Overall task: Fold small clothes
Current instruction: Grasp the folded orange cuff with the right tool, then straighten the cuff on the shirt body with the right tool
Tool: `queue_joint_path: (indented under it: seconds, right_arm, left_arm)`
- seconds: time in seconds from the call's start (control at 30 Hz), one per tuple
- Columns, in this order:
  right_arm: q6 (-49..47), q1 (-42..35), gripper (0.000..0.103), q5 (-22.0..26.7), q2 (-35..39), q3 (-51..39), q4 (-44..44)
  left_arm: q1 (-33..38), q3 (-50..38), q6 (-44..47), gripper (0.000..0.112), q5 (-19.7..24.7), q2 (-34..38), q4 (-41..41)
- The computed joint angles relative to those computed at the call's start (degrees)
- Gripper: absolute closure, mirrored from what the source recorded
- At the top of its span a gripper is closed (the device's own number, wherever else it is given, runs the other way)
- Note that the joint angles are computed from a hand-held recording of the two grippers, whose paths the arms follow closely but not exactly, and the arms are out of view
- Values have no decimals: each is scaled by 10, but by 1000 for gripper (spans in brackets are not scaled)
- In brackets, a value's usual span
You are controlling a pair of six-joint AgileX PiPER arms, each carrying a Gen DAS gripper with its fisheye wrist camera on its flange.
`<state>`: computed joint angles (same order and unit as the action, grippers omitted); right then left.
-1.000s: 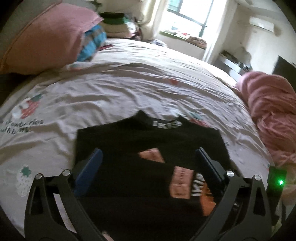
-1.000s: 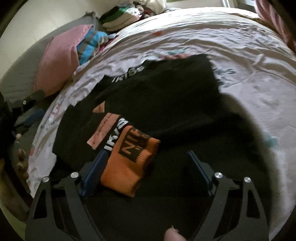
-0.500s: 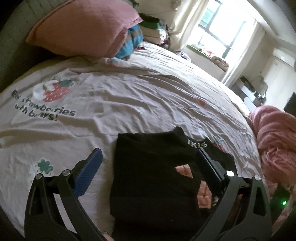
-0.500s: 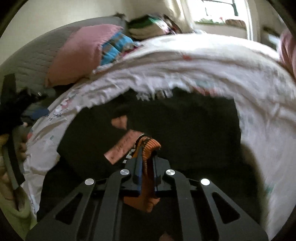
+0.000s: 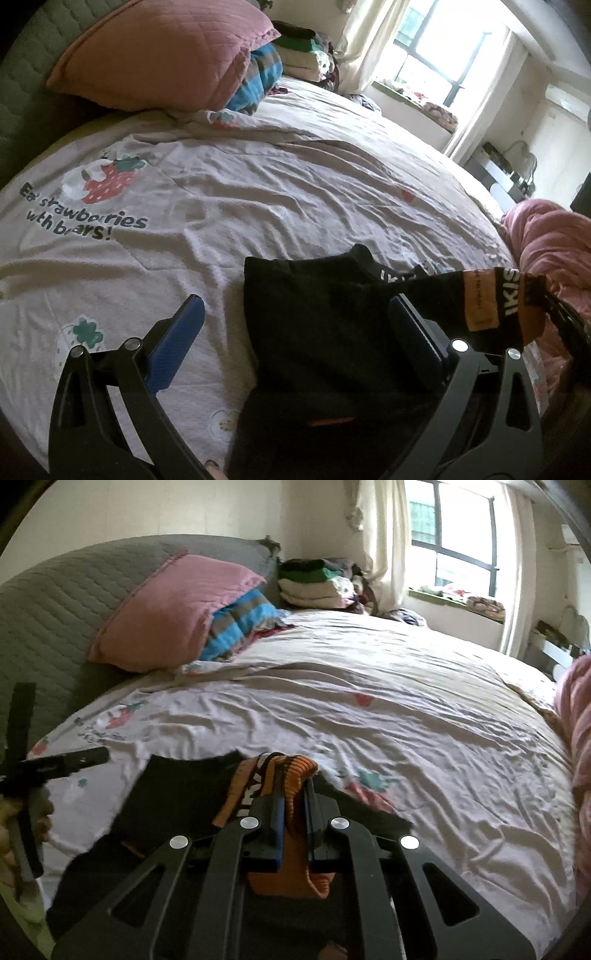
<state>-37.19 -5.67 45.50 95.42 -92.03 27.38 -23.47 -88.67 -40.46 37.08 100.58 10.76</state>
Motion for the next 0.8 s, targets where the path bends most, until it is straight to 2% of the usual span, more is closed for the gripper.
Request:
queue_joint_path:
  seconds: [0.43, 0.8]
  right_arm:
    - [-1, -28, 96, -83, 1, 114, -6]
    - [26, -27, 96, -102, 11, 130, -33]
  left_arm:
    - [-35, -33, 7, 19, 31, 38, 25]
    - [-57, -56, 16, 19, 49, 70, 35]
